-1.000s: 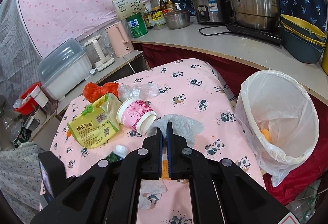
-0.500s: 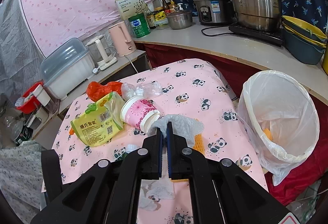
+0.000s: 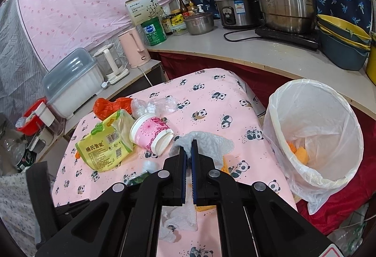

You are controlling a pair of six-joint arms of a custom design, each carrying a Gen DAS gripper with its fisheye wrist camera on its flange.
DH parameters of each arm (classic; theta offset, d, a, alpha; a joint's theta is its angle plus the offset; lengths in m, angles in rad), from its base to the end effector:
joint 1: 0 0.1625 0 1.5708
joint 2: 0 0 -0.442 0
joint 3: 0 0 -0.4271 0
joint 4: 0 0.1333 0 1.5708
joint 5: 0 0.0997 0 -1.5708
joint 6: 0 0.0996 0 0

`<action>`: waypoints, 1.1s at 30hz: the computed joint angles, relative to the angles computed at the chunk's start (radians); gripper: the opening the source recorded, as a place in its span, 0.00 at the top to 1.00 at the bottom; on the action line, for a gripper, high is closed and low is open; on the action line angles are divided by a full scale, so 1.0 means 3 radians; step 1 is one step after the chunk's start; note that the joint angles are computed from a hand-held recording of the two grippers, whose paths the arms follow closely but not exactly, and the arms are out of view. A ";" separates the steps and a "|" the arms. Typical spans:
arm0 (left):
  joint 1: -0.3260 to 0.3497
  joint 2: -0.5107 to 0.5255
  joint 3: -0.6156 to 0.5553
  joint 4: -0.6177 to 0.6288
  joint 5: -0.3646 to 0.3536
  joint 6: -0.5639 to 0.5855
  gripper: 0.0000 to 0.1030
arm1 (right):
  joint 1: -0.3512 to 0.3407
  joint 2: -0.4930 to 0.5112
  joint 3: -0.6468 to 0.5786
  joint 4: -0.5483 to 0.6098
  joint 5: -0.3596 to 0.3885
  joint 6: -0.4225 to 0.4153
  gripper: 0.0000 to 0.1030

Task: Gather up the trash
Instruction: 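Carry the green carton and tissue over the bin and release both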

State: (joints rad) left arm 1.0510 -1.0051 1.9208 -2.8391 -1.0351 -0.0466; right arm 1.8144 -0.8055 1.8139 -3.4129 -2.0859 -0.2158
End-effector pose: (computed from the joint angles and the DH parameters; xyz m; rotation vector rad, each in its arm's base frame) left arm -0.1483 -0.6298 0.1510 0.4952 2.6063 -0.6564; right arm 0.2422 -0.6252 0.1355 0.2780 -2.4366 1.0874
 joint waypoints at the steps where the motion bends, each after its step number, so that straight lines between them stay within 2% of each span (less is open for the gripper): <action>1: -0.0017 -0.0012 0.0005 -0.0011 0.0006 -0.0001 0.83 | -0.0004 -0.0011 0.0004 -0.0010 0.0005 -0.0004 0.96; 5: -0.0136 -0.0046 0.0017 -0.0095 0.0083 0.0025 0.83 | -0.0014 -0.0076 0.0049 -0.0087 0.0013 -0.0037 0.96; 13: -0.0347 0.0049 -0.0154 -0.0142 0.0052 0.0130 0.83 | -0.0073 -0.0270 0.0149 -0.0297 -0.0002 -0.0089 0.96; 23: -0.0565 0.0606 -0.0672 -0.0030 -0.0155 0.0314 0.83 | -0.0280 -0.0577 0.0337 -0.0544 -0.0151 -0.0077 0.96; 33: -0.0648 0.1172 -0.1243 0.0227 -0.0423 0.0464 0.83 | -0.0556 -0.0749 0.0398 -0.0622 -0.0242 -0.0015 0.96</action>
